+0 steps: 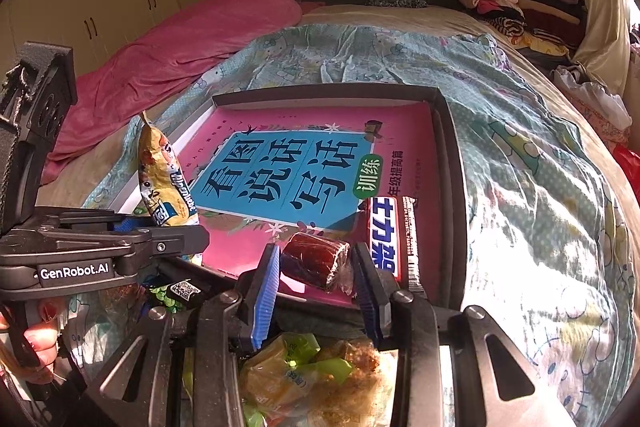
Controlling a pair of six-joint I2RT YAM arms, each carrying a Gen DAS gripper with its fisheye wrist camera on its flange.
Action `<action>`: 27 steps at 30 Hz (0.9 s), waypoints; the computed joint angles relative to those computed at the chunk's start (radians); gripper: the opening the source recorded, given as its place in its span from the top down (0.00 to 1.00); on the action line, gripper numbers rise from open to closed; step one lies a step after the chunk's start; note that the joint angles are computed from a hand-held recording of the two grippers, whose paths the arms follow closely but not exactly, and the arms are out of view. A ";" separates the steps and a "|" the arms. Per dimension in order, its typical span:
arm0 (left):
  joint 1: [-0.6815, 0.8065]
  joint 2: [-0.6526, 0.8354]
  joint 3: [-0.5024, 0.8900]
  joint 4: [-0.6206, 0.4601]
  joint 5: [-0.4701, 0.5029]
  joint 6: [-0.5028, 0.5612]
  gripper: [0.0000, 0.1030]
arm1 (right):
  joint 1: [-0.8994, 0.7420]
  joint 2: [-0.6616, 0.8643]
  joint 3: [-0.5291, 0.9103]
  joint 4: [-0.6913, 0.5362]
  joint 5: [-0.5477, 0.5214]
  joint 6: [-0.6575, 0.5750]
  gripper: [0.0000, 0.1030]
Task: Organize snacks
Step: 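Lower yellow snack bar into tray and open left gripper while right gripper releases brown candy there, then withdraw both open grippers from the tray back toward the snack pile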
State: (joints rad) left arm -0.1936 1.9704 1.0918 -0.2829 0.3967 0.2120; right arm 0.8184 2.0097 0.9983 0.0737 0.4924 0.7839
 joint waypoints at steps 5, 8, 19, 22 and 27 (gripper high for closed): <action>0.014 0.005 0.009 -0.015 0.026 -0.006 0.75 | 0.005 -0.014 -0.015 0.002 0.006 0.011 0.64; 0.018 0.004 0.008 -0.016 0.035 -0.005 0.75 | 0.007 -0.021 -0.020 0.000 0.009 0.014 0.64; 0.033 -0.006 0.004 -0.022 0.058 -0.011 0.72 | 0.010 -0.050 -0.057 0.027 0.005 0.039 0.64; 0.035 -0.012 0.002 -0.020 0.058 -0.011 0.69 | 0.011 -0.055 -0.062 0.030 0.005 0.045 0.64; 0.041 -0.021 -0.003 -0.021 0.062 -0.008 0.67 | 0.012 -0.060 -0.069 0.034 0.008 0.050 0.64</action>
